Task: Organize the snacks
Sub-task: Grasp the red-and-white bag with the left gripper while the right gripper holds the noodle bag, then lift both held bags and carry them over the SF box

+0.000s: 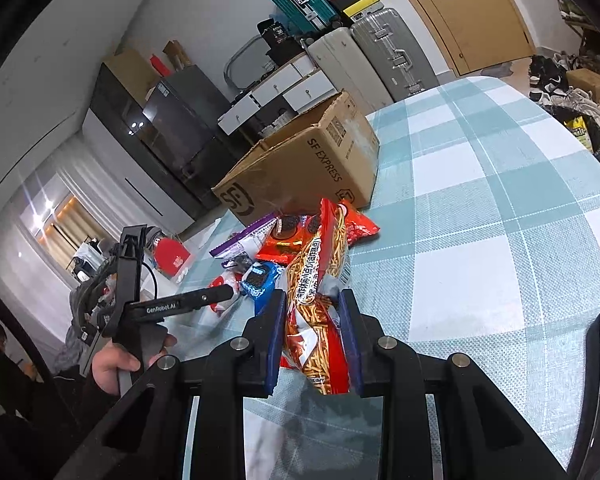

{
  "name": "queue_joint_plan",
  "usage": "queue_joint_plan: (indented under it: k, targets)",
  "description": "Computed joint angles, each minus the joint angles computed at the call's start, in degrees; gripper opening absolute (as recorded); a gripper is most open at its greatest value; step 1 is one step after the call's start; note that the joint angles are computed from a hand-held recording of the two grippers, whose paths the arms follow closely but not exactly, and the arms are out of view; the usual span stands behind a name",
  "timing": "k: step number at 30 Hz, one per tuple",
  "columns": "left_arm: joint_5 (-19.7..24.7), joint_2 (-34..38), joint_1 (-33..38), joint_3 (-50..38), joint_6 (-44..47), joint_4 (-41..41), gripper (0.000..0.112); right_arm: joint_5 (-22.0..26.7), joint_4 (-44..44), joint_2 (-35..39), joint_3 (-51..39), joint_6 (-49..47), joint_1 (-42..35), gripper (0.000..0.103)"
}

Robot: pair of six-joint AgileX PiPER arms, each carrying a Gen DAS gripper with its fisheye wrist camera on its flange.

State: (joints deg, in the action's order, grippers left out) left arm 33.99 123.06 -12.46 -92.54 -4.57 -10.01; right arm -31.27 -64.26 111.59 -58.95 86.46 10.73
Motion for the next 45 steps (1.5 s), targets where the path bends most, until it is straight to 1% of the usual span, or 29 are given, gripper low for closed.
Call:
queue_joint_plan:
  k: [1,3,4,5,7,8,12,14,16,18,21,23,28,30,32,34,40,42,45]
  targets:
    - [0.55,0.43,-0.09,-0.87,0.29,0.27,0.097,-0.09,-0.34,0.0,-0.14,0.26,-0.03,0.026]
    - [0.36,0.54,-0.64,-1.13,-0.04,2.16,0.081,0.17,0.24,-0.31,0.08,-0.62,0.15,0.026]
    - [0.33,0.54,-0.97,-1.28,0.06,3.34,0.077,0.03,0.18,-0.3,0.09,-0.53,0.1,0.026]
    - [-0.01,0.36,-1.24,-0.91,-0.16,4.44,0.068,-0.16,0.09,-0.31,0.06,-0.3,0.04,0.026]
    - [-0.23,-0.1,-1.22,-0.27,1.37,3.95,0.061,0.11,0.27,-0.28,-0.07,-0.34,0.14,0.026]
    - [-0.98,-0.74,-0.99,0.81,2.69,2.85,0.052,0.08,0.34,-0.28,-0.06,-0.3,0.15,0.026]
    - [-3.45,-3.23,-0.72,4.86,2.54,3.95,0.045,0.15,0.73,-0.52,0.18,-0.19,0.31,0.026]
    - [-4.75,-4.94,-0.07,7.58,4.58,1.63,0.044,0.2,0.91,-0.66,0.25,-0.21,0.41,0.026]
    - [-5.99,-6.58,0.12,9.85,4.65,1.47,0.042,0.25,0.69,-0.96,0.35,-0.15,0.55,0.026]
    - [-7.28,-8.22,0.31,12.09,6.08,-0.06,0.041,0.73,1.08,-1.31,0.37,-0.5,0.9,0.026]
    - [-9.35,-10.29,0.13,14.87,5.95,-0.05,0.041,1.43,1.19,-1.41,-0.07,-0.32,1.59,0.026]
    - [-10.26,-11.65,0.37,16.65,8.3,-2.88,0.041,1.53,1.22,-1.47,-0.23,-0.23,1.9,0.026]
    - [-11.72,-15.2,-0.69,20.14,9.05,-3.13,0.041,1.97,0.83,-1.4,-0.72,0.19,2.45,0.026]
    - [-12.72,-16.66,-1.35,21.68,8.9,-2.73,0.041,1.43,0.67,-1.4,-0.82,-0.16,2.45,0.026]
    - [-12.69,-17.7,-1.42,22.27,9.81,-3.85,0.041,1.91,0.83,-2.02,-0.74,-1.05,3.08,0.026]
    - [-12.57,-18.52,-1.07,22.73,12.04,-6.66,0.041,2.21,1.14,-2.57,-0.63,-1.75,3.73,0.026]
    - [-12.69,-20.8,-1.36,23.9,12.48,-7.08,0.041,2.77,0.78,-3.03,-0.74,-0.61,4.44,0.026]
    - [-12.53,-21.76,-1.17,24.4,14.02,-8.74,0.041,2.67,0.45,-3.34,-0.58,-0.32,4.34,0.026]
    - [-11.97,-22.9,-0.76,24.64,15.88,-11.04,0.041,4.79,0.44,-4.4,-0.67,-1.57,5.05,0.026]
